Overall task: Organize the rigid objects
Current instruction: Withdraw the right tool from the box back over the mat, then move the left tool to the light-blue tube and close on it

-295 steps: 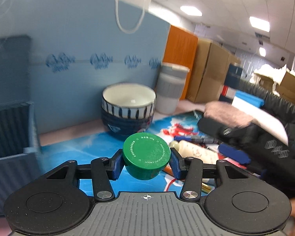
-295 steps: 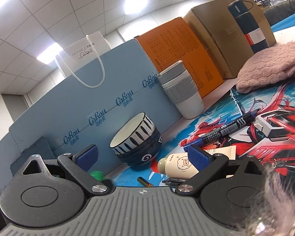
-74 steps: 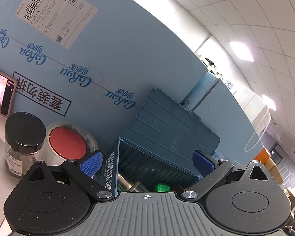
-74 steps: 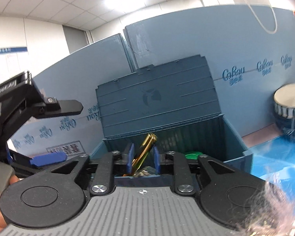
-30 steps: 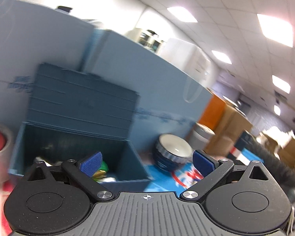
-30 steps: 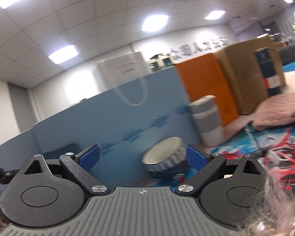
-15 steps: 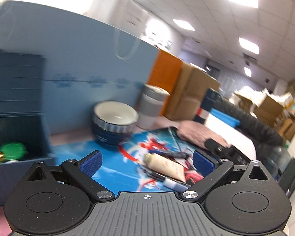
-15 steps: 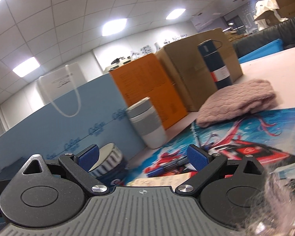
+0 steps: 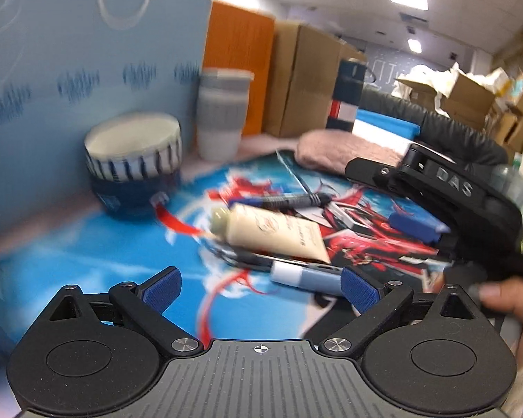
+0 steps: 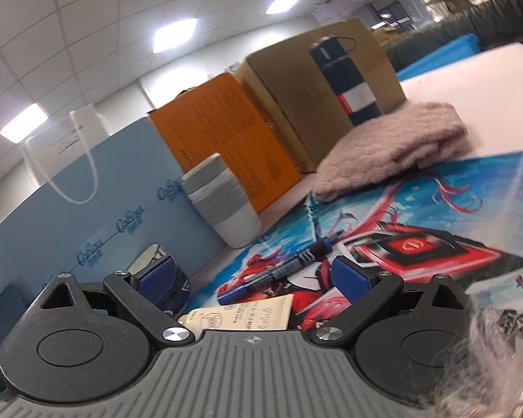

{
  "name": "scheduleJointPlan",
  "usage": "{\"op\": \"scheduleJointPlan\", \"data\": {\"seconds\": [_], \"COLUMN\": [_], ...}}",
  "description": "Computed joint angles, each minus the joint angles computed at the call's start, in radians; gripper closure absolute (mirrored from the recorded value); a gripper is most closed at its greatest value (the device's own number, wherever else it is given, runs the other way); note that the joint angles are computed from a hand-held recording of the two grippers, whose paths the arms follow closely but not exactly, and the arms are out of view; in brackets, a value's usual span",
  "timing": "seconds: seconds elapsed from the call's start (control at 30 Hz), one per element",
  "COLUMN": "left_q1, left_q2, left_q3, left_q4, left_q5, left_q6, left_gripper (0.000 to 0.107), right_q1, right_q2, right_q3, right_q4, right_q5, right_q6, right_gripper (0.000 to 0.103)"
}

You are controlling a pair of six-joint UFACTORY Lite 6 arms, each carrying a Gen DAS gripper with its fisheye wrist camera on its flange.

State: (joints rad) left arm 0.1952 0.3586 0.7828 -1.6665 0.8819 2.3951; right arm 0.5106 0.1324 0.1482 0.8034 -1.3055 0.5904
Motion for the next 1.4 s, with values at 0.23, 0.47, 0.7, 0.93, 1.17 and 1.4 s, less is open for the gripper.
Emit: {"op": "scheduleJointPlan", "data": {"seconds": [0.23,0.47,0.7,0.93,1.17,1.4], "left_q1": [-0.174,-0.251,-0.291,-0.289,-0.173,0.052], "left_q2": [0.009,0.064,0.089,0.068,-0.010,-0.079], "left_q3": [-0.042,-0.024,-0.009,-0.025,-0.064,-0.066], "left_q4": [-0.180,-0.232,-0.290,-0.291,-0.195,-0.024], "left_q5": [-0.101,-0.131,-0.138,-0.146,-0.090,0.057], "left_q6": [0.152,0.304,0.329,0.350,0.291,0.186], "left_gripper": [0.008,0.009,0.028,0.029,0.029,0.029], "right_q1": [0.044,0.023,0.014,0.006,0.018,0.095], "right_q2": [0.075,0.085,0.096,0.089,0.089,0.020], "right_q3": [-0.036,-0.069,-0.074,-0.068,-0.055,-0.011], "right_q4": [0.093,0.072,0.054,0.033,0.044,0.113], "right_q5": [-0.135,-0.172,-0.190,-0.167,-0.149,-0.058], "right_q6": [0.177,0.269,0.293,0.271,0.239,0.059], "right_gripper": [0.006,0.006,0.006,0.006,0.006,0.007]}}
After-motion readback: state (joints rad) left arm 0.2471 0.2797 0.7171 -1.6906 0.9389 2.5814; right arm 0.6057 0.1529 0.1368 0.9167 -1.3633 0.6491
